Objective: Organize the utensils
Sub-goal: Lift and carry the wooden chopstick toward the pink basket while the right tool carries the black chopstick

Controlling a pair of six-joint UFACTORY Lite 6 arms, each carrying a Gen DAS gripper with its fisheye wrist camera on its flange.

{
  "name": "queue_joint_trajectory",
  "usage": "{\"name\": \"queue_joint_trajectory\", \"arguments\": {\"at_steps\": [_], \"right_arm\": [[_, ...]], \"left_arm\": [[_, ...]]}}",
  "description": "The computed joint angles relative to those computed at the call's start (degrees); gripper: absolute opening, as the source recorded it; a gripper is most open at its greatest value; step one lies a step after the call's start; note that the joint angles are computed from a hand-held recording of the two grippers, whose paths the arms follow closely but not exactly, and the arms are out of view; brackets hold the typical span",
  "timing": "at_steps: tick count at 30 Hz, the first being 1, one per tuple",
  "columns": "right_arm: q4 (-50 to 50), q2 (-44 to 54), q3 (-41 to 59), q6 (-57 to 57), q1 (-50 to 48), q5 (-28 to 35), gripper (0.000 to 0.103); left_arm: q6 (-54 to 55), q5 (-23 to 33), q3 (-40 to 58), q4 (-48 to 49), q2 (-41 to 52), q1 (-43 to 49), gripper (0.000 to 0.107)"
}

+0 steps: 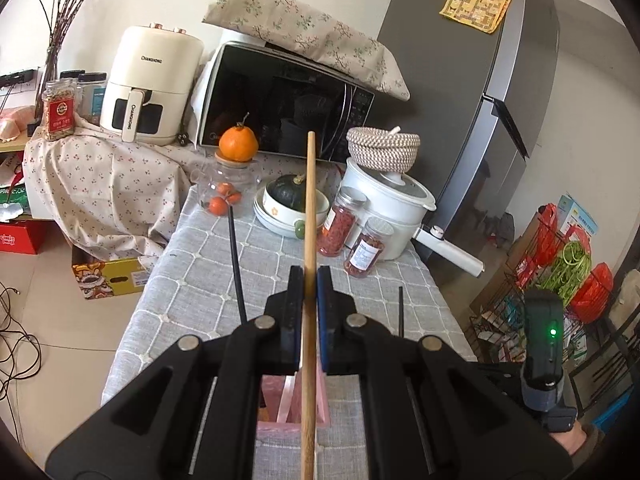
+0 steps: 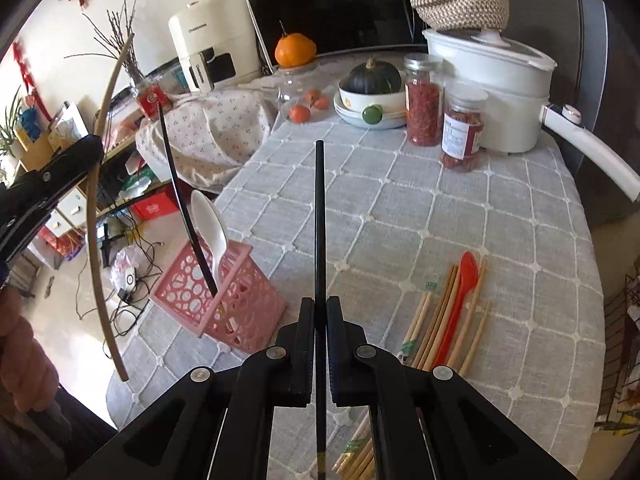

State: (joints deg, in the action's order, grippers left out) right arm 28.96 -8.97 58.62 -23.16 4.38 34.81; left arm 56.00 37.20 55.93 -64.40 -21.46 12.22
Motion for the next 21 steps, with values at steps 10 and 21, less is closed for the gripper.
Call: {"name": "queue_joint_trajectory", "arguments": {"at_steps": [10, 21], "right_arm": [[-2.72, -5.93, -1.81, 0.77, 4.51, -6.51, 0.005], [-2.76, -7.61, -1.29, 1.22, 4.88, -9.95, 0.005]], "left_arm": [[15.62, -11.19, -3.47, -17.3, 1.26, -3.16, 0.007], [34.69, -18.39, -6.38, -36.38, 3.18, -6.52, 0.007]]}}
